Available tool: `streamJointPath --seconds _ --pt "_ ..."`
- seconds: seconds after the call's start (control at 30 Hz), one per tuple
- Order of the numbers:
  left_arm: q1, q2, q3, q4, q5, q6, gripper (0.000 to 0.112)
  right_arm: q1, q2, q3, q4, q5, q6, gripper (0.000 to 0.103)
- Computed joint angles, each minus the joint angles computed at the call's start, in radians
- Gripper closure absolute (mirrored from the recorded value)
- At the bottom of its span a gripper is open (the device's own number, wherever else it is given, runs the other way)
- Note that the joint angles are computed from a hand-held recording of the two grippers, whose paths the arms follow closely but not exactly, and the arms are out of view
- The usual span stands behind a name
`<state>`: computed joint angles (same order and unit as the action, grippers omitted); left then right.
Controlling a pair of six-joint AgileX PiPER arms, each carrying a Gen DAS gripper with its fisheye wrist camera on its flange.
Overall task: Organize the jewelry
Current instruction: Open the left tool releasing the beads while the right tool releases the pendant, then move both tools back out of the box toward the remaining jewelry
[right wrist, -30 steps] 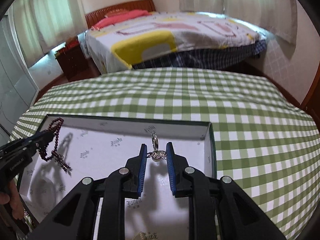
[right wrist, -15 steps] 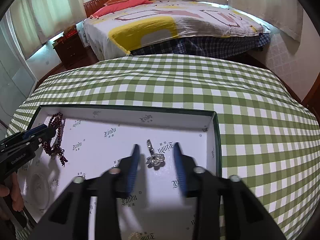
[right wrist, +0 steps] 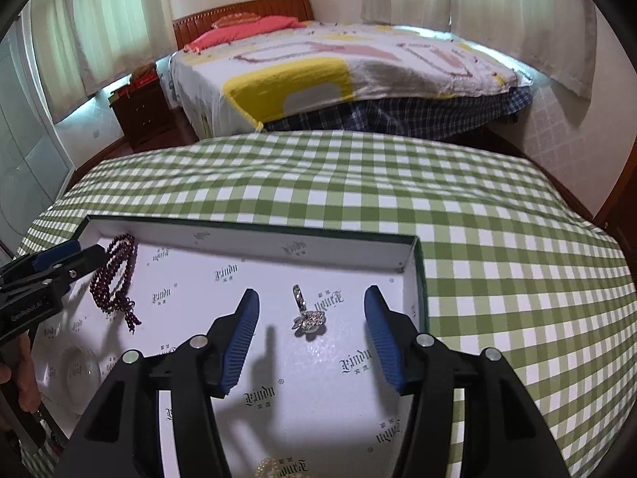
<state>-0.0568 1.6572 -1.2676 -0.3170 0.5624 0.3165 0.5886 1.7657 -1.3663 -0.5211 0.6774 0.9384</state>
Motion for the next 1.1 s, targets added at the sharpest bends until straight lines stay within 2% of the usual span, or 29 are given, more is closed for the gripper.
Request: streamJointPath --seconds 0.2,0.4,0.67,1.1 --pt "0.041 -0.150 0.127 -0.136 -0.101 0.146 0.045 0.068 -0.094 0.099 -0.225 -0.021 0.237 0.047" --pt "0.087 -0.333 0.261 -0.231 -0.151 0.259 0.045 0.194 -0.188 0.166 -0.412 0.065 0.435 0.047" --pt "0.234 -0.537 0.377 -0.341 -0.036 0.367 0.044 0.403 -0.272 0.255 -0.534 0.228 0.633 0.047" --pt "0.527 -0.787 0.580 -0.470 0.161 0.592 0.044 0.648 -0.304 0.399 -0.532 0.367 0.885 0.047"
